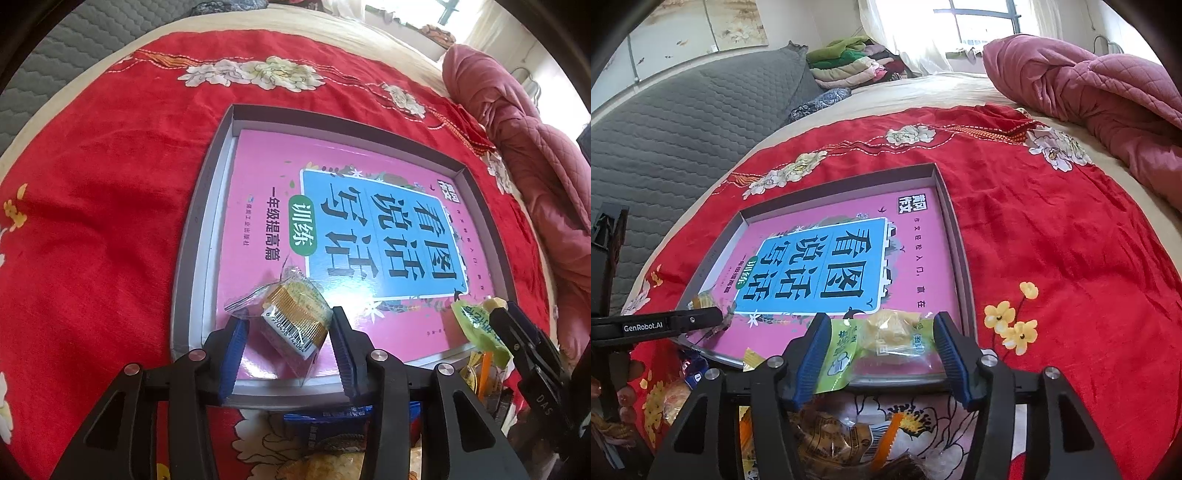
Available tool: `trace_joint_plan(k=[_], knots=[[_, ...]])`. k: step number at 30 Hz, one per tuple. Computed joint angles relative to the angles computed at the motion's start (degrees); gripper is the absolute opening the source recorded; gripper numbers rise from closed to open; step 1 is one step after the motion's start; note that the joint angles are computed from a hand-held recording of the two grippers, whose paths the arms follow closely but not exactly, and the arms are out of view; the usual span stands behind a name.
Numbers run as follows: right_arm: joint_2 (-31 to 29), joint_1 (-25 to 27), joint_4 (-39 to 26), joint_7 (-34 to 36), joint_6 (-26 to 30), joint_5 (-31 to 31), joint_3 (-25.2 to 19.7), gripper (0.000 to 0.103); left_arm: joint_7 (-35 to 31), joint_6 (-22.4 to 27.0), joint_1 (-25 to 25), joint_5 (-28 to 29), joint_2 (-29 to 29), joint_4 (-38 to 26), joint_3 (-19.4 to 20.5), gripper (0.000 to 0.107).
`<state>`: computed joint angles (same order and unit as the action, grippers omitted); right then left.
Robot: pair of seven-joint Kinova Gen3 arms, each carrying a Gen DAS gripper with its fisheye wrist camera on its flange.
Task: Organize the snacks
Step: 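Lower both snacks into the tray and open both tools, then withdraw both open tools from the tray back toward the snack pile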
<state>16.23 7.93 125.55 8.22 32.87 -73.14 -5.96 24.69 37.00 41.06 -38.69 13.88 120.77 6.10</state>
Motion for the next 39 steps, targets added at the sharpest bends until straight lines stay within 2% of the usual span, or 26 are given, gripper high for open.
trace_joint_plan(k=[9,17,25,30,39], knots=[[-1.7,-0.9,2.0,5.0,-3.1,-4.4,-0.2,0.057,-0.2,0.6,0.0,0.0,-0.5,-0.1,0.3,0.057],[-1.3,-0.8,1.6,5.1,-1.7,-4.8,1.3,0.057,-0.1,1.2,-0.1,0.0,-1.1,-0.1,1.0,0.063],[-2.1,-0.5,2.5,8.4,-0.6,-7.5,2.3,0.057,1.5,2.4,-0.1,-0.8,-3.0,0.4,2.1,0.063],[-2.7,0.2,2.9,10.4,1.6,-9.8,3.7,0.066,2.2,3.8,-0.4,-1.4,-4.4,0.5,3.4,0.067],[-3.4,1.3,2.3,7.6,2.5,-8.0,6.0,0.066,2.9,5.4,-0.4,-1.6,-5.6,0.3,5.6,0.067]])
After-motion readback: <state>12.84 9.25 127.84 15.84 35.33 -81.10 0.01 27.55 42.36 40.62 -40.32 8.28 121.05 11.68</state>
